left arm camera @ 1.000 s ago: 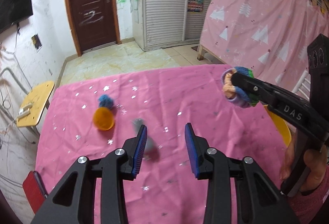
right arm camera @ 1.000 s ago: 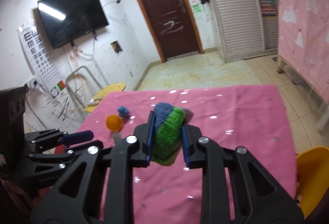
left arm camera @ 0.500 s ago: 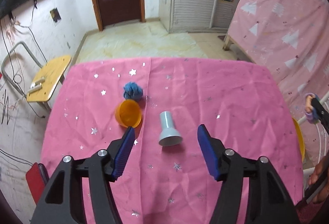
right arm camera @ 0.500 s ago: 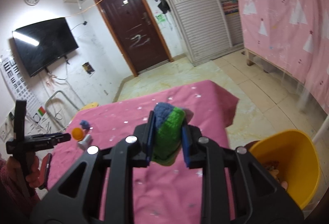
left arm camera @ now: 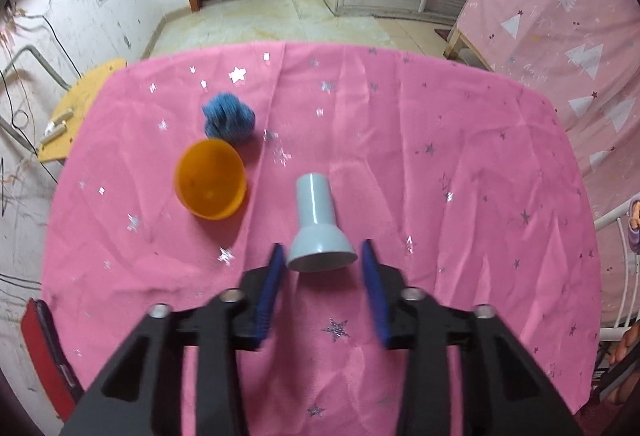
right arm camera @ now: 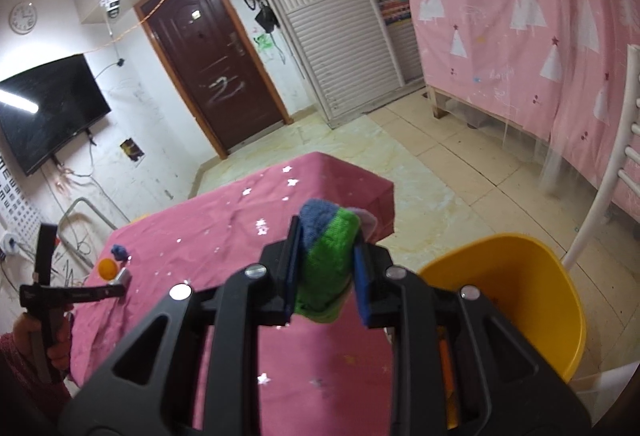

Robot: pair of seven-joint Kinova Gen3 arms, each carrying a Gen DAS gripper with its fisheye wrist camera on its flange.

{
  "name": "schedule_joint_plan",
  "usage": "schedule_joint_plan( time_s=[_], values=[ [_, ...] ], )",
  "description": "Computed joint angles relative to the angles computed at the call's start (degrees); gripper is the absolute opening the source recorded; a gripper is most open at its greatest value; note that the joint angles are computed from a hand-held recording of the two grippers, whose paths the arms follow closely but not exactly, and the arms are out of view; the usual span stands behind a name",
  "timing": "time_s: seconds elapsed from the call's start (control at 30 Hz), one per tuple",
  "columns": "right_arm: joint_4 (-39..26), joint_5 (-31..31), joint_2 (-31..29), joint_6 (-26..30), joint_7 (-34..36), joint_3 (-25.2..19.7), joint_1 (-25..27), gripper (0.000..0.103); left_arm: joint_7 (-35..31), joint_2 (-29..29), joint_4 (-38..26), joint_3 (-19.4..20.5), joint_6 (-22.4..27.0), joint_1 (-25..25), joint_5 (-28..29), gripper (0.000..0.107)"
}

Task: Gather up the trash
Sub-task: 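Close the left tool on the grey cone while the right tool carries the knit over the bin, then carry the cone to the yellow bin and open both tools to drop both items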

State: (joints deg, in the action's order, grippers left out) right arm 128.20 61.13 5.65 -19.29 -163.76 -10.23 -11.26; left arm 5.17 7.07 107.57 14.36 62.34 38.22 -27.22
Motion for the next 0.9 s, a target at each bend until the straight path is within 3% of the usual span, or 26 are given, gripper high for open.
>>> schedule_joint_plan(
  time_s=[0.3,0.7,0.8,0.9],
  values=[
    [0.35,-0.22,0.4,-0.47,0.33,0.43,1.01,0.022,2.15,-0.77,0.75,0.36,-0.78,0.28,-1.56,0.025],
    [1.66,0.57,-0.56,-0.49,-0.17,2.25,3.42,0.023,-0.1,3.37,-10.0,1.4,5.94,6.33,-7.89,0.025],
    [2.26,-0.5,-0.99,-0.44,0.51,2.89,3.99,0.026,-1.91,4.96,-13.42,1.07,6.97,8.24,-9.19,0.025],
    [2.73,-2.02,-1.26,0.05,1.29,3.39,4.32,0.05,-4.23,6.51,-16.69,0.46,7.42,9.93,-9.94,0.025]
  ],
)
